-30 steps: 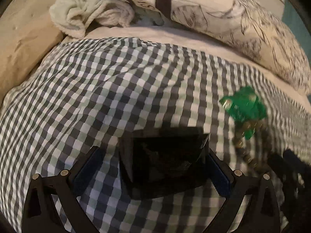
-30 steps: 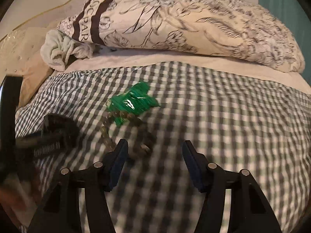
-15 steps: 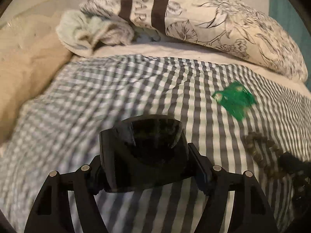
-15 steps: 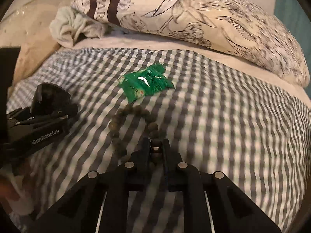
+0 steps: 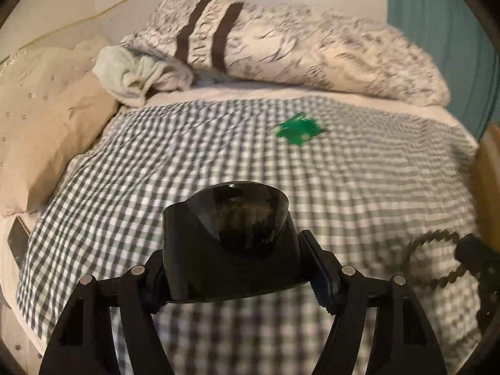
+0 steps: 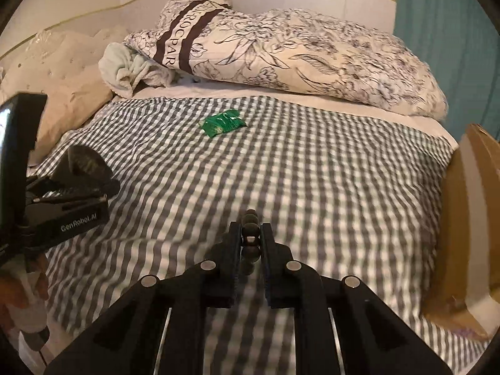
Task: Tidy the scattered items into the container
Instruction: 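Carry the black case and bracelet into the cardboard box and release both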
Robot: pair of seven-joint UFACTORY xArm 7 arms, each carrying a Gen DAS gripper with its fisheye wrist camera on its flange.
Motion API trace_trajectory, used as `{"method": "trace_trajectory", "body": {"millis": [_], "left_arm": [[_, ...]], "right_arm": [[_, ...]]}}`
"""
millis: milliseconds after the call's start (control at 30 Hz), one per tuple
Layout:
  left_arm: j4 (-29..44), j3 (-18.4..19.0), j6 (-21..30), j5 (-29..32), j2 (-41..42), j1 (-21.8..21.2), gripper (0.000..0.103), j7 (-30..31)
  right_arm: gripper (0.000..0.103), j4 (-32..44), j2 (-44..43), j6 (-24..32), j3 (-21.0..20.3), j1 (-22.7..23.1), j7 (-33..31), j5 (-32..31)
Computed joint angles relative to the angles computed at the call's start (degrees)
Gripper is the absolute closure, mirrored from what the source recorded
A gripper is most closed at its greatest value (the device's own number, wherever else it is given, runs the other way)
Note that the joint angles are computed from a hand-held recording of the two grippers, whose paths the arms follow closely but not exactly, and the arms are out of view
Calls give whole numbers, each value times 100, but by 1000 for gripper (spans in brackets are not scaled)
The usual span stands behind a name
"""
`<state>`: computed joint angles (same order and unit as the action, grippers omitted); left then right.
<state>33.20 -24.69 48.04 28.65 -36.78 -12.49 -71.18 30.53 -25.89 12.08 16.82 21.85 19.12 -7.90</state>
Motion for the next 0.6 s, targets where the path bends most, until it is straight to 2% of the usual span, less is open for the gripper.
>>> {"method": "trace_trajectory", "body": {"millis": [167, 400, 600], "left_arm": [[373, -255, 327, -106, -41, -207, 30, -42], [977, -647, 755, -37, 110, -374, 30, -180], [1415, -790, 915, 96, 448, -485, 30, -271]], "right_arm": [[91, -225, -892, 458, -457, 487, -277, 479], [91, -415, -1887, 835, -436, 526, -370, 731], [91, -581, -2381, 1039, -517, 579, -477, 887]]}}
